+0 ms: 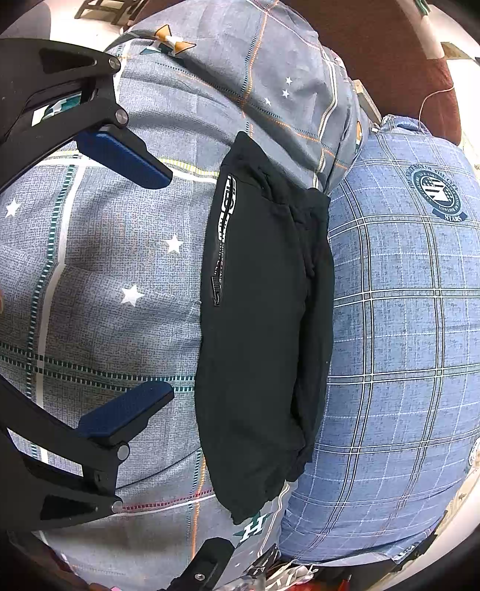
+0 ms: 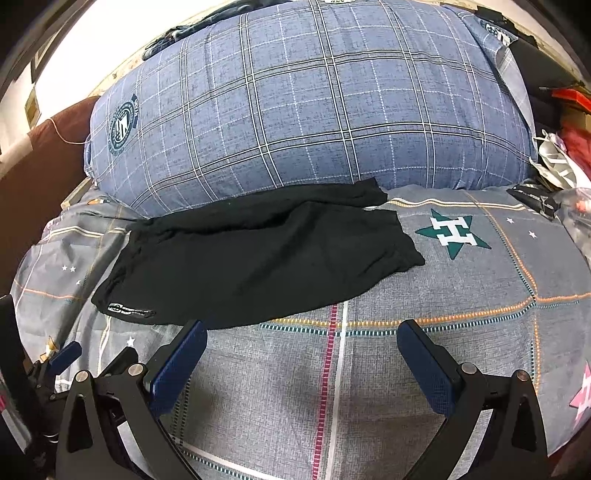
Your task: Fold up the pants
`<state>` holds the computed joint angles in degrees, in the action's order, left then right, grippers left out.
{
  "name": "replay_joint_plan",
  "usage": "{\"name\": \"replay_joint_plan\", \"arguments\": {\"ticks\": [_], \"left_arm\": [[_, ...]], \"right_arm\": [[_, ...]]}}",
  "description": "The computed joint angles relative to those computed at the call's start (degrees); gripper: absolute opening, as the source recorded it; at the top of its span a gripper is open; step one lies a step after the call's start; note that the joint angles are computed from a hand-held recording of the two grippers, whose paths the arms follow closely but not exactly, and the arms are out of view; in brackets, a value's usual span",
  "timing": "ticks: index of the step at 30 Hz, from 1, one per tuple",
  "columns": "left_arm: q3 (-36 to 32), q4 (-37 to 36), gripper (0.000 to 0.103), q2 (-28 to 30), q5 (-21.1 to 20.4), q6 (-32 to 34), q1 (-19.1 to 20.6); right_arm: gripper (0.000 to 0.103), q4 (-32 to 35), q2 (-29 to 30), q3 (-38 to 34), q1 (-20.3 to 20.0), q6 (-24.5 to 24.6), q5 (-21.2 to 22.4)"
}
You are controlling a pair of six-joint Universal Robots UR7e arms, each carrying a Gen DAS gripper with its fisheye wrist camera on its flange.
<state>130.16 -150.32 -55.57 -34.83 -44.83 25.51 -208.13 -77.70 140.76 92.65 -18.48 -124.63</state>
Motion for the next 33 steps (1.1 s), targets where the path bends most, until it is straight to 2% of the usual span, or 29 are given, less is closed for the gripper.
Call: {"name": "replay_joint_plan", "arguments": {"ticks": [33], "left_arm": [[-0.25,-0.39,0.103,0.33,0.03,0.7,-0.07]], "right_arm": [[0.102,0.78,-0.84,-0.01,-0.46,1.08,0.0]]}}
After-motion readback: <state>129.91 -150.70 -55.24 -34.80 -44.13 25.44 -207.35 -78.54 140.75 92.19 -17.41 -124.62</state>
